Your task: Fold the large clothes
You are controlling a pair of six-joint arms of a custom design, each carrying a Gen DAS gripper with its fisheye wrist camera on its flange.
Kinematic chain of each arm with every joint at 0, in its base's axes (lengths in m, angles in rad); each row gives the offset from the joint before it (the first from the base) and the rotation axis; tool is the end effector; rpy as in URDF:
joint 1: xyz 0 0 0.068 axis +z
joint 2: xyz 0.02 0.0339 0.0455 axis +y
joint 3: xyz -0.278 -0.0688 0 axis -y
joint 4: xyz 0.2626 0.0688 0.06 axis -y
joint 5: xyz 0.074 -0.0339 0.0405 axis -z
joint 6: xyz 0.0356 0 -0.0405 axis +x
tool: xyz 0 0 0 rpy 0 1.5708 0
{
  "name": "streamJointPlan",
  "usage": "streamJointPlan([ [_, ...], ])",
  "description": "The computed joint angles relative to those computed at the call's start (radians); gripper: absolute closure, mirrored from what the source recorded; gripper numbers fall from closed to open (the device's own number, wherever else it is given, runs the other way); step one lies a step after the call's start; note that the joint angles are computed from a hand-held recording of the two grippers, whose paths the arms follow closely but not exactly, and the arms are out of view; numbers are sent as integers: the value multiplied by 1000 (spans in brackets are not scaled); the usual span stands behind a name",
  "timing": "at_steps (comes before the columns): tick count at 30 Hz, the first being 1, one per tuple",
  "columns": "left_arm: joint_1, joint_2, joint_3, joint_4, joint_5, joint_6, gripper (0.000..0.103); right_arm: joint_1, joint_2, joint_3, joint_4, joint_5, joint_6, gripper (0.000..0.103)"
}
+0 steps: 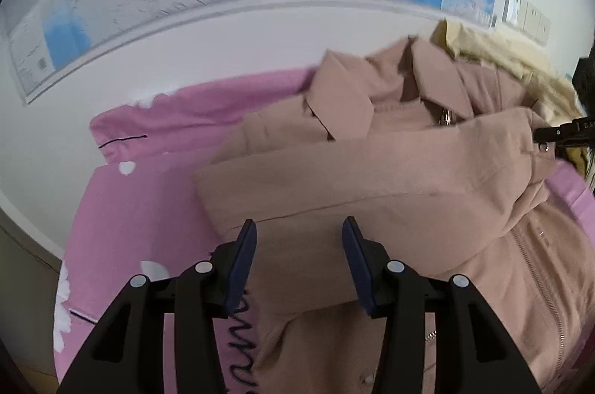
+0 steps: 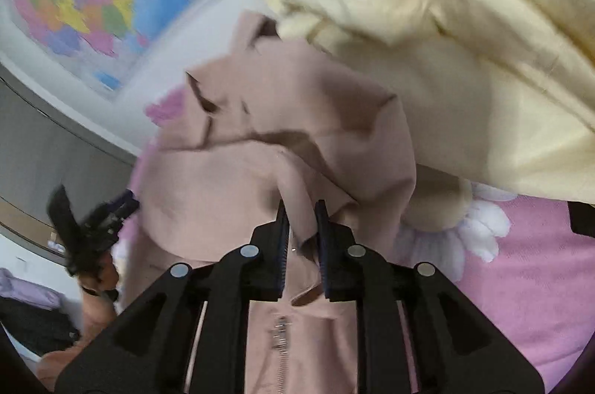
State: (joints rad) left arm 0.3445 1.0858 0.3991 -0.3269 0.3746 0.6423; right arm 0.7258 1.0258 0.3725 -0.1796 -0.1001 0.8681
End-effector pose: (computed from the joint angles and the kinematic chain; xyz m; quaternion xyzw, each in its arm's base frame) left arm 0.1815 0.0513 0.1484 0.1908 0.9266 -0.0297 0.3228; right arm 0.1431 0.1317 0.1583 0.0482 0.9305 0.2902 0.2184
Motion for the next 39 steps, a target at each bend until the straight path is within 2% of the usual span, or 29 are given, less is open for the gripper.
streamJointPlan([
  [2, -71, 44, -31, 91, -79, -39, 57, 20, -34, -35, 31, 37, 25, 84],
  [3, -80, 62, -35, 110, -91, -42, 57, 42, -68, -45, 19, 74, 40, 79],
  [5, -82, 86, -42, 140, -96, -58, 58, 160, -180, -48, -70, 254, 85, 69],
  [6, -74, 80, -46, 142, -86, -51, 58, 257, -218, -34, -124, 384, 113, 64],
  [7, -66, 72, -51, 145, -74, -48, 58, 369, -232, -15, -153, 515, 127, 64],
  [9, -65, 84, -43, 141, -75, -58, 58, 491, -183, 16, -120, 626, 102, 64],
  [10, -72, 88, -43, 147, -81, -65, 58, 543, -111, 45, -75, 654, 70, 60],
  [12, -92, 94, -45, 164, -96, -78, 58, 548, 10, 90, -23, 635, 4, 56],
  [15, -129, 96, -53, 194, -127, -101, 58, 435, 232, 143, 90, 481, -95, 57],
  [17, -160, 94, -66, 225, -167, -111, 57, 371, 348, 177, 87, 454, -97, 59],
  [18, -164, 94, -68, 232, -174, -113, 55, 321, 427, 198, 68, 441, -92, 63],
  [19, -164, 97, -69, 241, -177, -113, 53, 292, 473, 204, 65, 426, -77, 75],
  [20, -156, 98, -68, 242, -170, -108, 53, 260, 496, 194, 88, 394, -65, 77],
  [21, -144, 94, -66, 237, -160, -103, 53, 240, 471, 147, 154, 376, -54, 77],
  [22, -117, 74, -65, 221, -133, -92, 53, 224, 437, 120, 158, 353, -29, 77],
  [26, -17, 17, -40, 97, 17, 12, 53, 311, 289, 98, 63, 411, 5, 71],
  [29, -58, 42, -48, 113, -28, 16, 53, 386, 218, 110, 51, 451, -42, 63],
  [31, -101, 99, -58, 165, -77, -4, 53, 396, 262, 137, 76, 449, -81, 55],
  [33, -116, 125, -61, 200, -94, -23, 52, 345, 360, 158, 109, 391, -90, 55],
  [36, -51, 83, -43, 140, -38, -8, 52, 290, 504, 202, 104, 382, -76, 56],
  [39, 91, 19, -7, 8, 62, 79, 51, 290, 414, 114, 158, 374, -44, 56],
])
